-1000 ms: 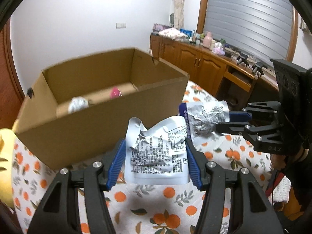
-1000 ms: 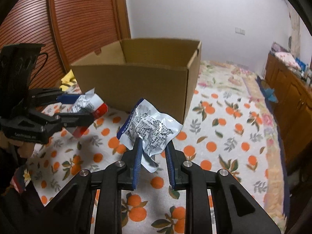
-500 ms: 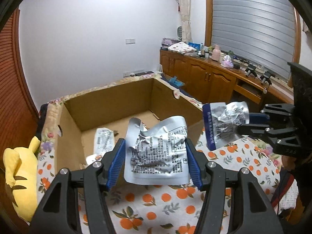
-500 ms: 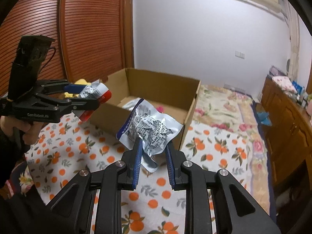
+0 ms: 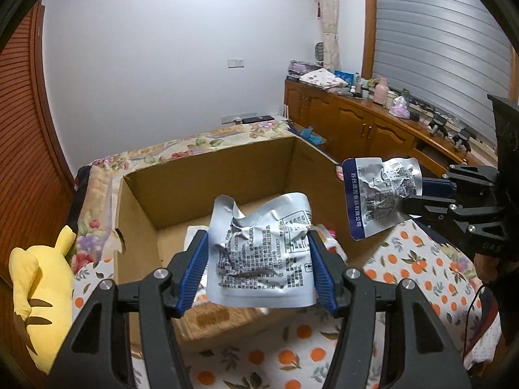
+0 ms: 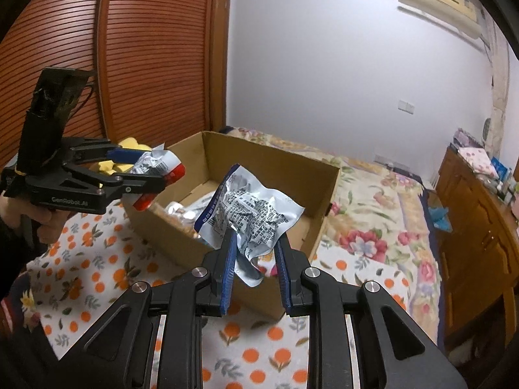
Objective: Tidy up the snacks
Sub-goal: 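Lift both silver pouches and carry them over the open box, then open both grippers to drop the pouches into the box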
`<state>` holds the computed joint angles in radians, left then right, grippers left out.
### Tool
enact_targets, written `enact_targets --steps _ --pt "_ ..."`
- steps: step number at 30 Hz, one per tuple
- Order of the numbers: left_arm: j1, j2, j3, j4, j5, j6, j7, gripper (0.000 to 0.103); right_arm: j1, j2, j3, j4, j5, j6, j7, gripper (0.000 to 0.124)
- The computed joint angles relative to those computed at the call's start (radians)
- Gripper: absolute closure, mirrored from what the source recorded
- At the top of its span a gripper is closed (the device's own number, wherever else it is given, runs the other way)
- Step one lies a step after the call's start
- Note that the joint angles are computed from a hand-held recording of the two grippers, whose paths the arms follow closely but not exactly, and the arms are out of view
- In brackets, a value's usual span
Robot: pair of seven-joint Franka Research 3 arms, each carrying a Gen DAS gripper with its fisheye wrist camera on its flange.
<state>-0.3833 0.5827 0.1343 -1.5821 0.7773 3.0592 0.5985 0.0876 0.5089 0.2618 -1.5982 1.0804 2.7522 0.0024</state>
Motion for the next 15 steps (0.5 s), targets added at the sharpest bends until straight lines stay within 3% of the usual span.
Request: enact_targets --steps 5,15 --pt "0.055 0.053 -0.046 0.061 -0.060 -0.035 0.058 0.042 0.037 0.082 -0.017 0.110 -0.093 -0.011 0.096 0.102" --pt "0.057 0.098 -0.038 0.104 -0.110 -0.063 0.084 0.039 0.083 0.244 -0.034 0.294 -0.343 -0.068 0.322 0.102"
